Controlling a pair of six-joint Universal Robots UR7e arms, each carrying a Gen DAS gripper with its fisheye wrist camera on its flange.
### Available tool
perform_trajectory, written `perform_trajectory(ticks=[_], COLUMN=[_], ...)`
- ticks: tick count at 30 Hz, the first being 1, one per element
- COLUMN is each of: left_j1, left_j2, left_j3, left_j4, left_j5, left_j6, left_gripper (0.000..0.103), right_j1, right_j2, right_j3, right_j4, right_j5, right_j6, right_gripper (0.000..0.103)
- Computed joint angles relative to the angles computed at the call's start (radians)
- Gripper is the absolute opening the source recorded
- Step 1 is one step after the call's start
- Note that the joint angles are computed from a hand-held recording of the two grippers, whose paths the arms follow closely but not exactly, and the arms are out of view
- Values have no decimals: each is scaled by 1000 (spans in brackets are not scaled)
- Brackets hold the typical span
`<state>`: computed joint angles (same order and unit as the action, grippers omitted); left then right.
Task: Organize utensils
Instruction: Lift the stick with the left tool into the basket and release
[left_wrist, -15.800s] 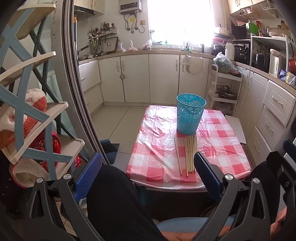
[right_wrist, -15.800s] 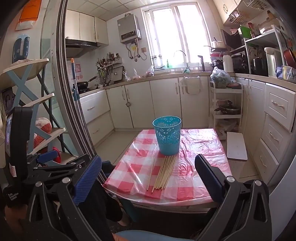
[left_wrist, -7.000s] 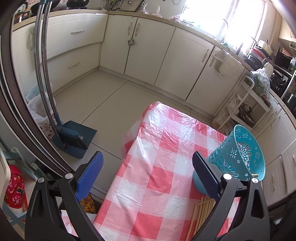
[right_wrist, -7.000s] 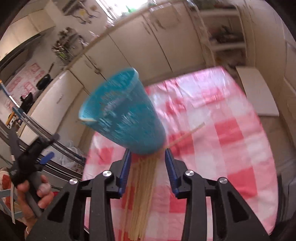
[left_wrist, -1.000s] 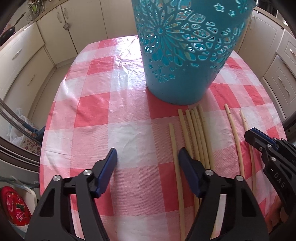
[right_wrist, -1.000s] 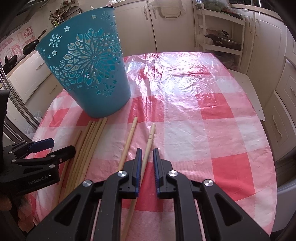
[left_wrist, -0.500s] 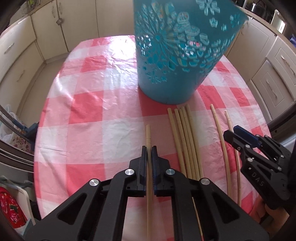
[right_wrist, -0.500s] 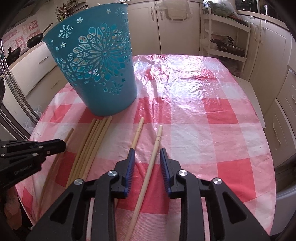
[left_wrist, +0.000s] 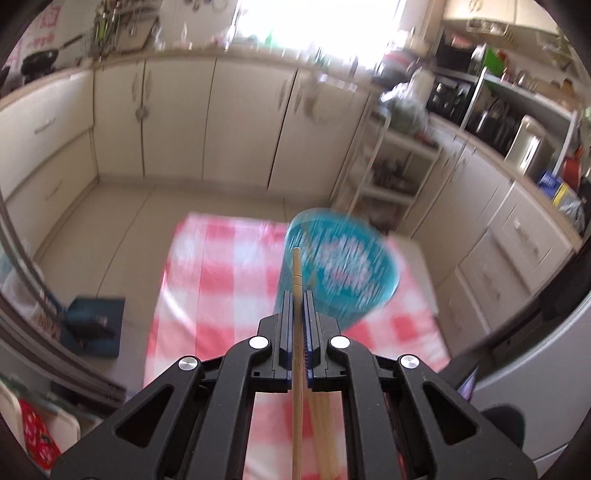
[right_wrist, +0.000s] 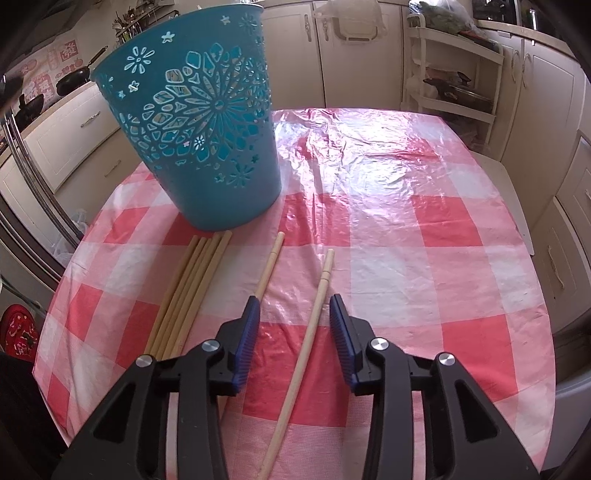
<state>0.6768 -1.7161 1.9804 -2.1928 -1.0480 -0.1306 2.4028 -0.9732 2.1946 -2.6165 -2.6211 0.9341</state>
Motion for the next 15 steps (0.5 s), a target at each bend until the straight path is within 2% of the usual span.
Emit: perform_trajectory(ticks=[4, 10, 15], left_j1=[-30, -17, 15], left_j2=[108, 295, 406], left_j3=[-54, -101, -111], left_j4=[-188, -447, -566], left_j5=[-1, 4, 31], left_j6=[81, 150, 136], left_gripper=[5, 5, 5], right_j1=[0, 0, -1], right_j2=[0, 4, 8], right_j3=[3, -1, -5], right_j4=[-13, -13, -16], right_j5=[2, 7, 12], right_j6=[-5, -20, -34], right_gripper=[40, 45, 48])
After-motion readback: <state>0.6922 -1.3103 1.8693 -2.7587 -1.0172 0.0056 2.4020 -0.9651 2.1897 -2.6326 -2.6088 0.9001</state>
